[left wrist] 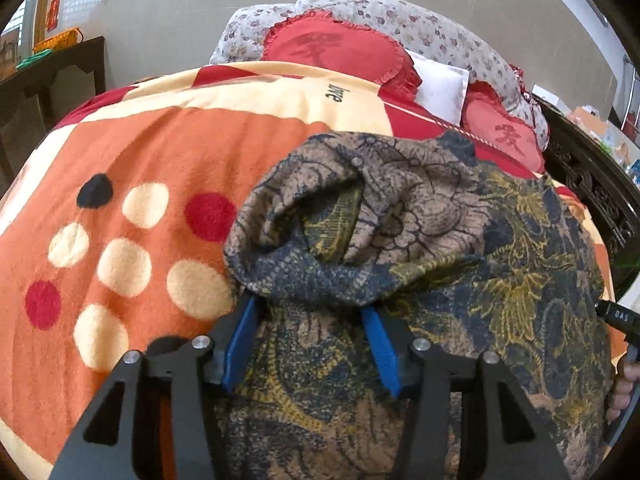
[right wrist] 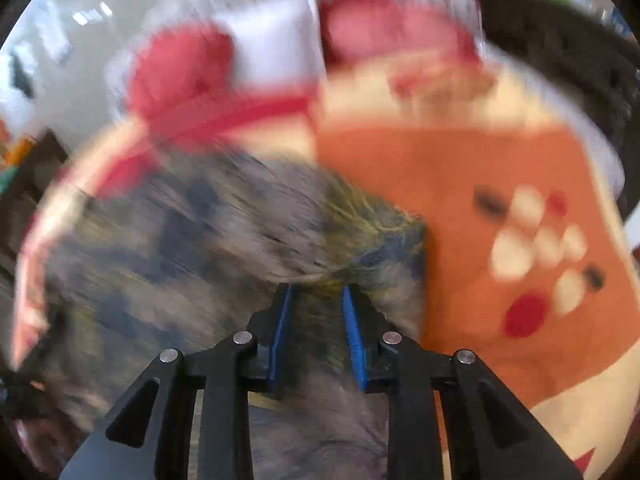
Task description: Fold small clothes
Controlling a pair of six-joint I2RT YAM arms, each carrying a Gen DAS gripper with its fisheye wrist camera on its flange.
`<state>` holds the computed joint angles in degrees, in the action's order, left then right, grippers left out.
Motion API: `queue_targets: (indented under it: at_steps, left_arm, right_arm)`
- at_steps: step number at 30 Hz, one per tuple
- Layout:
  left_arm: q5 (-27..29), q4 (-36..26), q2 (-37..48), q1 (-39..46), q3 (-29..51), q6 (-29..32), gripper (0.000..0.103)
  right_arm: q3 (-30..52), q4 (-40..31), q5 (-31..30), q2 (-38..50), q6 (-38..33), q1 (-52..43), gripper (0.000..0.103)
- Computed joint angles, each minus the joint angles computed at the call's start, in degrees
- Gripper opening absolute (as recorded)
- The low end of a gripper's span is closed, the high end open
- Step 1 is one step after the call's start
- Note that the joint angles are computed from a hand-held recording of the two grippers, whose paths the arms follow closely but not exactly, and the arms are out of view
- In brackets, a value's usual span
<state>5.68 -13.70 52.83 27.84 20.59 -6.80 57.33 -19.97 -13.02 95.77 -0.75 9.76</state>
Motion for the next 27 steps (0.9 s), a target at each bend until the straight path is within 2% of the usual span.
queue_targets:
  at_steps: [2,4,6,7,10,12,13,14,15,18,20,21,22,23,25,27]
  left_arm:
    - [0.2,0.1,0.0,0.2,-0.1,0.0,0.057]
    - [1.4,0.0,-0.2,0.8,-0.2,0.0,0.059]
    - [2.1,-0.1,-0.3,1.0,-0.2,0.2,0.063]
    - [2.0,-0.1,0.0,0.7,-0.1,0.3,0.066]
    - [0.4,-0.4,0.0,-0.9,0.0,0.2,0.068]
    - [-0.4,-0.5,0.2,-1.7,0.2,-0.1,0.069]
    - [-0.8,-0.6,0.3,-2.0,0.3,-0.1,0.069]
    - [-1.0,-0.6,0.3,-2.1,0.3,-0.1,0.07]
    - [-1.1,-0.6,0.5,-2.2,0.3,-0.1,0.071]
    - [-2.2,-0.6,0.9,-3.1,0.6,-0.4,0.071]
    - [-2.0,-0.6,0.8,-3.0,0.5,-0.4,0.071]
    - [-2.0,-0.6,0.8,-3.1,0.5,-0.5,0.072]
    - [-2.0,-0.6,0.8,-3.0,0.5,-0.3,0.073]
    - [-2.0,-0.8,0.6,-3.2,0.6,-0.2,0.075]
    - [-0.7,-1.5,0.8,-2.8,1.0,1.0,0.084]
    - [-1.6,-4.4,-0.5,-2.7,2.1,1.9,0.084]
  right_arm:
    - [-2.4,3.2,-0.7,-0.9,0.4,-0.5,0.031]
    - [-1.2,0.0,3.3,-3.0,0.5,1.3,0.031]
    - [-4.2,0.4,5.6,-9.1,-0.4,2.7,0.027]
    - [-6.9,1.7,4.2,-14.1,-1.2,3.7,0.027]
    - [-12.1,-0.4,-1.6,-23.3,-3.2,7.8,0.027]
    - [-13.6,-2.2,3.3,-21.6,-5.0,11.6,0.029]
    - [-16.8,1.1,8.0,-19.9,-5.6,13.5,0.029]
    - [-19.7,4.9,6.6,-21.2,-5.3,12.6,0.029]
    - [-20.1,4.3,6.9,-22.5,-4.3,12.5,0.029]
    - [-16.6,-5.5,11.9,-26.6,2.2,16.8,0.029]
    - [-18.6,-7.7,9.7,-33.5,4.2,19.9,0.029]
    - [-19.7,-8.2,10.2,-35.3,4.7,21.4,0.031]
    - [-21.7,-8.5,12.6,-35.8,6.0,24.4,0.038]
    - [-24.5,-6.1,14.1,-34.1,6.8,26.1,0.041]
    - [-30.0,-0.6,13.6,-37.7,7.7,25.4,0.041]
    - [-30.2,-1.0,13.4,-38.1,8.6,25.5,0.041]
